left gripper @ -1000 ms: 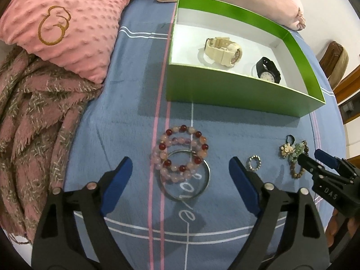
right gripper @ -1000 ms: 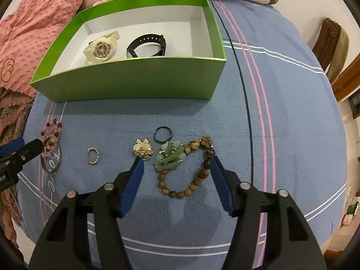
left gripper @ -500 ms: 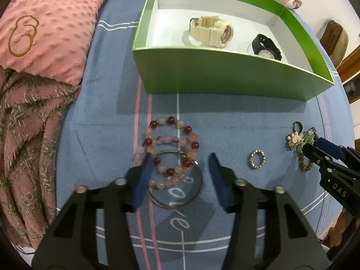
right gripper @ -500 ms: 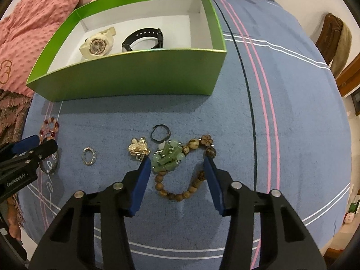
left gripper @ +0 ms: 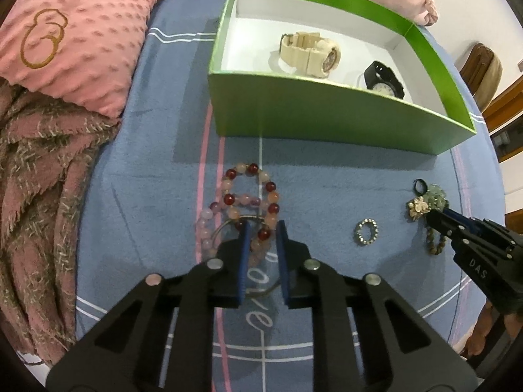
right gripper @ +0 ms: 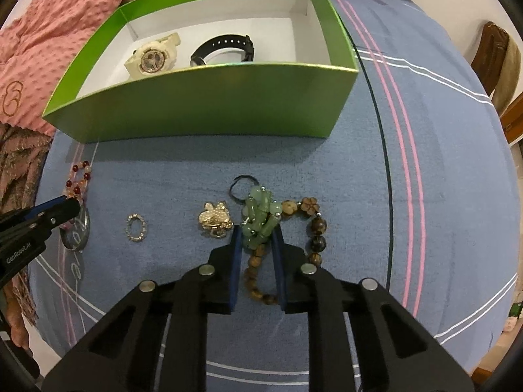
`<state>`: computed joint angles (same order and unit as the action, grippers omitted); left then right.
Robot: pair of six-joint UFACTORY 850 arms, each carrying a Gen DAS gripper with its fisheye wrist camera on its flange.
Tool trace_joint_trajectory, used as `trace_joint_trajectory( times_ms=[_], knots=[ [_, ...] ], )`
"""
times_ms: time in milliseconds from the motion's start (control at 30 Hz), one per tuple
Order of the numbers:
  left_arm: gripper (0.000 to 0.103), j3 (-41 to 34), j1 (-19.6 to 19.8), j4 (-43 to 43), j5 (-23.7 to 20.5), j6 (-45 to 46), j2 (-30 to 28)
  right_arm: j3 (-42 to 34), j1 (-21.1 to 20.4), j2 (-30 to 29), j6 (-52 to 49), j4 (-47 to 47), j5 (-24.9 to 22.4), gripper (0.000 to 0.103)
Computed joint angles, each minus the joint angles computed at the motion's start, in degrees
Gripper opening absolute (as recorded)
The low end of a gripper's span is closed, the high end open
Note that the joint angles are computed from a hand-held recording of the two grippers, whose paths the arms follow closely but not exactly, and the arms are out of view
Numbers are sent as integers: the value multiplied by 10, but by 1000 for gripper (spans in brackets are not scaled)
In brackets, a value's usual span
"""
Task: Organize jewelry
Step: 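Grasp the pink-red beaded bracelet with the left tool while the right tool grasps the green jade bracelet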
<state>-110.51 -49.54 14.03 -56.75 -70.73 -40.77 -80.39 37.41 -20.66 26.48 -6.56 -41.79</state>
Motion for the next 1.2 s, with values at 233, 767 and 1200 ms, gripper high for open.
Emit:
trace_joint_trajectory(
  times_ms=[233,767,1200],
  knots=[
    [15,22,-5,19,8,-28,33,10,-3,19,1,3,13,7],
    [32,-14,-9,2,-15,22,0,22,-6,39,3,12,17,6],
    [9,-12,5,-28,3,47,-11,24,-7,36,-9,30,13,6]
  ],
)
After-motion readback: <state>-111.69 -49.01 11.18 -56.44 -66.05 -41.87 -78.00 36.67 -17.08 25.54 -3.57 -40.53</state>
